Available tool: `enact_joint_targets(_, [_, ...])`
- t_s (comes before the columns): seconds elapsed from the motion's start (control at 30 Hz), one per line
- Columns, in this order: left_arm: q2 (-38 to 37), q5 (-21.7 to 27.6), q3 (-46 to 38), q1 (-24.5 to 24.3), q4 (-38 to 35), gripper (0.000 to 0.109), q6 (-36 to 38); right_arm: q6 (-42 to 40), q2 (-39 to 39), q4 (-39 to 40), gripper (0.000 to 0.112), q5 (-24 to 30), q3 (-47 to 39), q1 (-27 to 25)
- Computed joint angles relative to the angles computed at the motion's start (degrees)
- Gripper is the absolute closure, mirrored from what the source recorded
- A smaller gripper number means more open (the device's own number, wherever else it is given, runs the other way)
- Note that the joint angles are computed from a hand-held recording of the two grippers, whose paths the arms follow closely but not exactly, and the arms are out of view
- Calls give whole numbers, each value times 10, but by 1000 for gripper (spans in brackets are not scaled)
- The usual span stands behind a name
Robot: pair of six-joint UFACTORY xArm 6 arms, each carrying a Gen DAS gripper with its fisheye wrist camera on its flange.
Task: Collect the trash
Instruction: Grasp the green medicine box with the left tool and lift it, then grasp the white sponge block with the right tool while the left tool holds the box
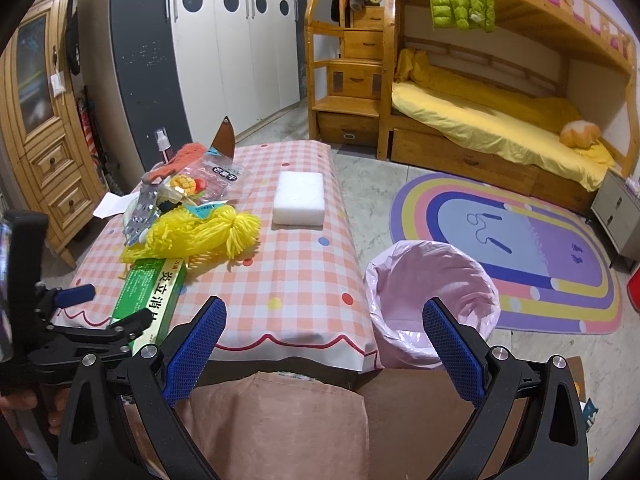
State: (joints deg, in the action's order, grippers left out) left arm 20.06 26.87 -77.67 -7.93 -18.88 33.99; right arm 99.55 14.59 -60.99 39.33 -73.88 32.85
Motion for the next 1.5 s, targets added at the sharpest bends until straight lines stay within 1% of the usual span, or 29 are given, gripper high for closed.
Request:
enact_joint_targets(0.07, [16,9,-15,0,6,12,-13,3,-2,-1,15,-3,5,-2])
enact_joint_targets(0.13, [36,33,-37,2,18,13,-32,5,-3,0,15,-5,9,-4])
enact_joint_targets(0.23, [49,58,-54,3,2,13,-20,4,1,4,15,-10,8,-6])
enact_joint_targets(0.27, [50,62,-55,3,-5,15,-13,2,3,6,15,-12,6,-7])
enact_joint_targets(0.3, [46,60,-51,5,-9,23,-8,0,5,8,15,-14,4,-7])
enact_joint_targets(0.33, [42,58,-47,5,-12,23,-2,-2,8,8,15,-15,1,-6])
enact_joint_targets(0.4, [35,67,-43,9,-31,25,24,-8,13,12,15,-15,-6,-4])
enact_joint_targets(0.5, [10,67,-16,17,-52,26,72,-16,20,16,15,-13,-17,-1])
enact_joint_targets(0.67, [-40,86,28,45,-105,26,159,-34,36,20,15,-16,-41,4])
enact_joint_targets(0.8, [-69,95,44,69,-160,26,215,-1,47,-13,15,-63,-53,-4])
enact_joint_targets(0.87, [-76,94,42,82,-185,26,228,-20,58,-5,15,-82,-68,-7])
enact_joint_targets(0.9, [-77,90,41,86,-193,26,231,-33,63,0,15,-84,-77,-7])
enact_joint_targets(0.97, [-70,79,24,93,-213,26,233,-59,76,-1,15,-56,-104,-4])
enact_joint_targets(1.07, [-48,62,-12,95,-217,26,224,-84,94,-3,17,-14,-142,-9])
enact_joint_targets(1.13, [-30,54,-40,94,-222,26,216,-99,106,-4,22,-16,-161,-24])
enact_joint_targets(1.17, [-22,52,-53,93,-222,26,211,-120,116,10,32,-21,-175,-33])
enact_joint_targets(1.2, [-11,47,-69,92,-219,26,204,-131,124,17,46,-25,-185,-39])
enact_joint_targets(1.23, [2,42,-87,89,-215,26,196,-149,137,32,46,-28,-201,-47])
enact_joint_targets(1.3, [27,36,-119,84,-198,26,173,-179,166,62,42,-44,-230,-67])
enact_joint_targets(1.33, [42,36,-139,82,-188,26,158,-186,173,70,38,-51,-235,-72])
enact_joint_targets(1.37, [58,35,-159,79,-176,26,143,-201,188,84,28,-61,-249,-80])
enact_joint_targets(1.4, [67,32,-167,77,-170,26,137,-213,201,95,25,-69,-261,-86])
enact_joint_targets(1.43, [81,31,-185,74,-158,26,124,-234,222,115,25,-82,-280,-96])
enact_joint_targets(1.5, [108,37,-219,69,-137,25,102,-277,258,161,25,-87,-317,-109])
